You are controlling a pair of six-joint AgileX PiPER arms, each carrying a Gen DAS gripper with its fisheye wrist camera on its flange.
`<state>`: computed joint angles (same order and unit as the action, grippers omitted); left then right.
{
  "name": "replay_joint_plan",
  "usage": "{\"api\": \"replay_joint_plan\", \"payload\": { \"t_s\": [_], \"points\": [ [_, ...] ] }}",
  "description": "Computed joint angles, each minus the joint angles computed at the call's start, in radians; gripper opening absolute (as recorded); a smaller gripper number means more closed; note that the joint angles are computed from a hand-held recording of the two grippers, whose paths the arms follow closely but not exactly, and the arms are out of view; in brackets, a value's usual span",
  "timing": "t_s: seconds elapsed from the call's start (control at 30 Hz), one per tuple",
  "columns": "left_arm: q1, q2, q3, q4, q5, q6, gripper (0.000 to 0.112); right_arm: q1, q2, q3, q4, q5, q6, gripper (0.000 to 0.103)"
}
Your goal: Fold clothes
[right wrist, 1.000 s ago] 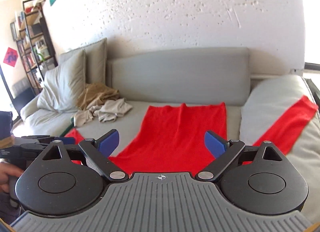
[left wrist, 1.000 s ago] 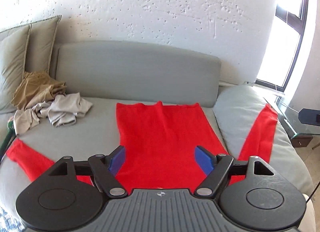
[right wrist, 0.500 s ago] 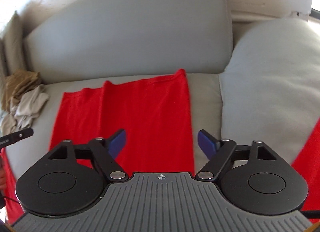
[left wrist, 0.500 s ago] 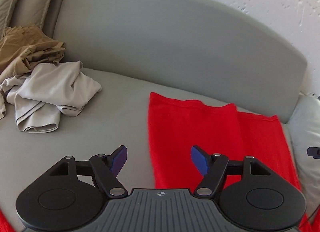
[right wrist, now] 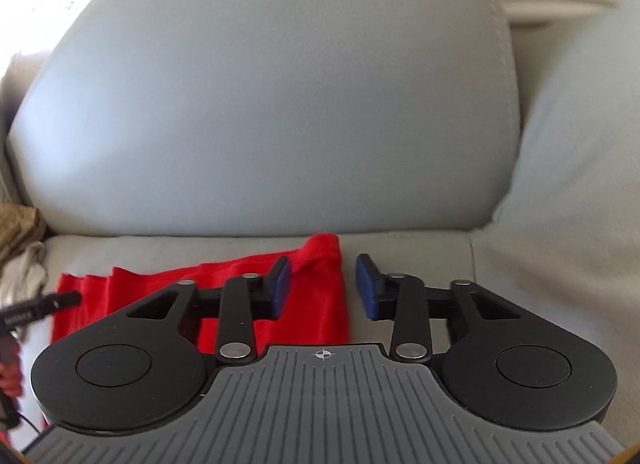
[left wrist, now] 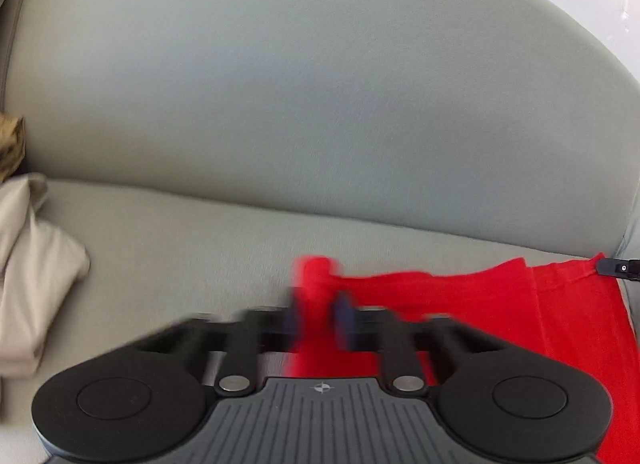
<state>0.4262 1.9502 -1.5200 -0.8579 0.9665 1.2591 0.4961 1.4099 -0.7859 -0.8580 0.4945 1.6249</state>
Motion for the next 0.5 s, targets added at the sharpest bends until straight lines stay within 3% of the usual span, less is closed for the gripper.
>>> {"api": "replay_joint_plan", "payload": {
  "t_s": [0.1, 0.17, 0.2, 0.27, 0.37, 0.4, 0.47, 0.5],
  "points": [
    [0.037, -0.061, 0.079, -0.119, -0.038, 0.185, 0.005, 0.137, 0.007, 0.008, -0.245, 0.176, 0.257, 0.004],
    [0.03, -0.082, 0.123, -0.147, -0.111, 0.254, 0.005, 0.227, 0.004, 0.029, -0.366, 0.316, 0.416, 0.004],
    [0.012, -0.086, 0.145, -0.128, -0.163, 0.249, 0.007, 0.241, 0.017, 0.027, -0.371, 0.357, 0.439, 0.004],
    [-0.03, -0.089, 0.196, -0.087, -0.274, 0.24, 0.01, 0.211, 0.071, -0.001, -0.309, 0.36, 0.396, 0.004],
    [-0.079, -0.153, 0.329, -0.202, -0.448, 0.405, 0.02, 0.193, 0.187, -0.076, -0.227, 0.387, 0.301, 0.007],
    [-0.087, -0.176, 0.35, -0.201, -0.481, 0.413, 0.03, 0.206, 0.211, -0.108, -0.21, 0.43, 0.269, 0.014],
    [-0.08, -0.222, 0.368, -0.155, -0.503, 0.369, 0.049, 0.215, 0.211, -0.169, -0.13, 0.489, 0.179, 0.043],
    [-0.062, -0.246, 0.372, -0.137, -0.493, 0.347, 0.051, 0.234, 0.175, -0.168, -0.112, 0.51, 0.183, 0.061]
  ]
}}
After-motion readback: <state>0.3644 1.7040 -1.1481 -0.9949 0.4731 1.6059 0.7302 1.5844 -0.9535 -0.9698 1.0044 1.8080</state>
